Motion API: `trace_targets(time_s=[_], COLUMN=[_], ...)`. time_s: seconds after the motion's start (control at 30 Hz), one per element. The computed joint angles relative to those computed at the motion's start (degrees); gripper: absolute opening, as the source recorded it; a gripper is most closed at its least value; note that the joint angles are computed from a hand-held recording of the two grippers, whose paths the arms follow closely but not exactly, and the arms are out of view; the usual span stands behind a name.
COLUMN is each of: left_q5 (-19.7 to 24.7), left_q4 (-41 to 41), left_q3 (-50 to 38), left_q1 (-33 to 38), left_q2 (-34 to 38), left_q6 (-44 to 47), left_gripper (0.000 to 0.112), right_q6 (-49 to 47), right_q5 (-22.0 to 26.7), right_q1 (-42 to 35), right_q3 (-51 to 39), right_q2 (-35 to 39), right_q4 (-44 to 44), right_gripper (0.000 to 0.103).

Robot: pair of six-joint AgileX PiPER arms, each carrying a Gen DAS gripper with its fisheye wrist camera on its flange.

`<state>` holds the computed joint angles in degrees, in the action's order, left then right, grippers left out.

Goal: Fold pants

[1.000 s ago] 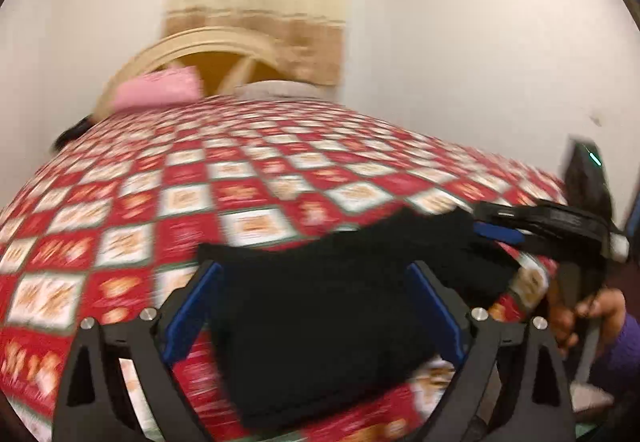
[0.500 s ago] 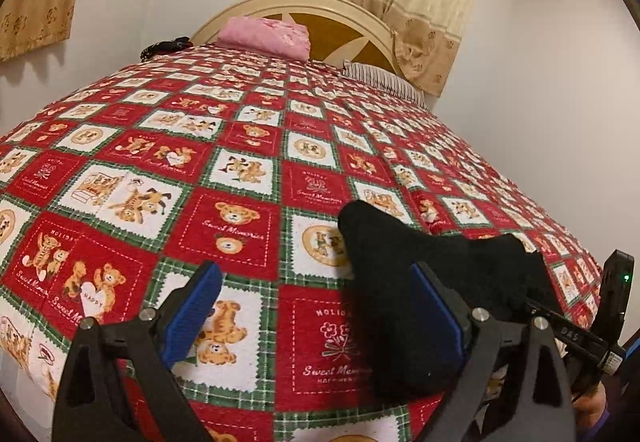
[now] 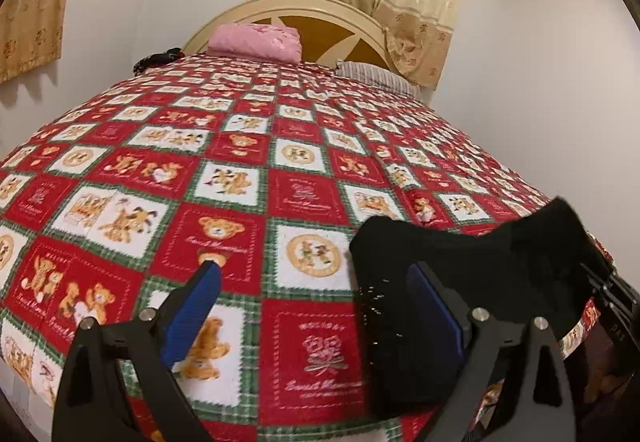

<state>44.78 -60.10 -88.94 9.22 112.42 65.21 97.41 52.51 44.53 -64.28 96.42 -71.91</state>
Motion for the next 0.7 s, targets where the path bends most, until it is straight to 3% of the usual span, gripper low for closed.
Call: trace_targets(time_s=[0.1,0.23,0.37,0.43,0.5,0.57,0.63,0.7], left_q5=[-0.32,-2.72,-6.08,-9.43,-11.9,-11.62,-9.77,-9.04], left_q4=[0.49,2.77,6.37,10.69,14.05,14.08,13.79,12.73], left_q3=[0.52,2.7,5.41,6.65,7.73,7.91,6.74,5.93], left_q1=[-1.47,-4.58,-7.1,-8.55,-9.33,-9.0,-8.46,-8.42], left_q2=[-0.53,-1.93,-2.99,-3.38,-3.73,-3.75,-3.44,-3.53], left_q6=[0.22,0.76,0.76,-0.42,-1.37,-1.42,-2.62,-2.75], left_gripper=[0.096,0.096,0.096,0.096,0.096,0.096,0.096,0.096], right_q6=[4.48,20.05,12.91,10.85,12.62,14.44,13.65,10.42], right_q5=[-3.27,-7.35,-9.39,-6.62,2.83,11.33,11.64,5.26], right_q1=[-2.74,-3.78,-4.72,-3.27,1.11,4.58,5.08,2.74], right_q3=[5.27,13.3,12.93,13.37,13.41,12.45,10.89,7.2], right_q2=[-0.32,-1.68,-4.53,-6.96,-7.93,-7.76,-8.79,-8.16], right_q4=[2.65,-6.9,-2.68,0.22,0.55,-1.06,-3.47,-4.67], right_gripper=[0.017,0.022,0.028,0.037,0.045,0.044,0.044,0.044])
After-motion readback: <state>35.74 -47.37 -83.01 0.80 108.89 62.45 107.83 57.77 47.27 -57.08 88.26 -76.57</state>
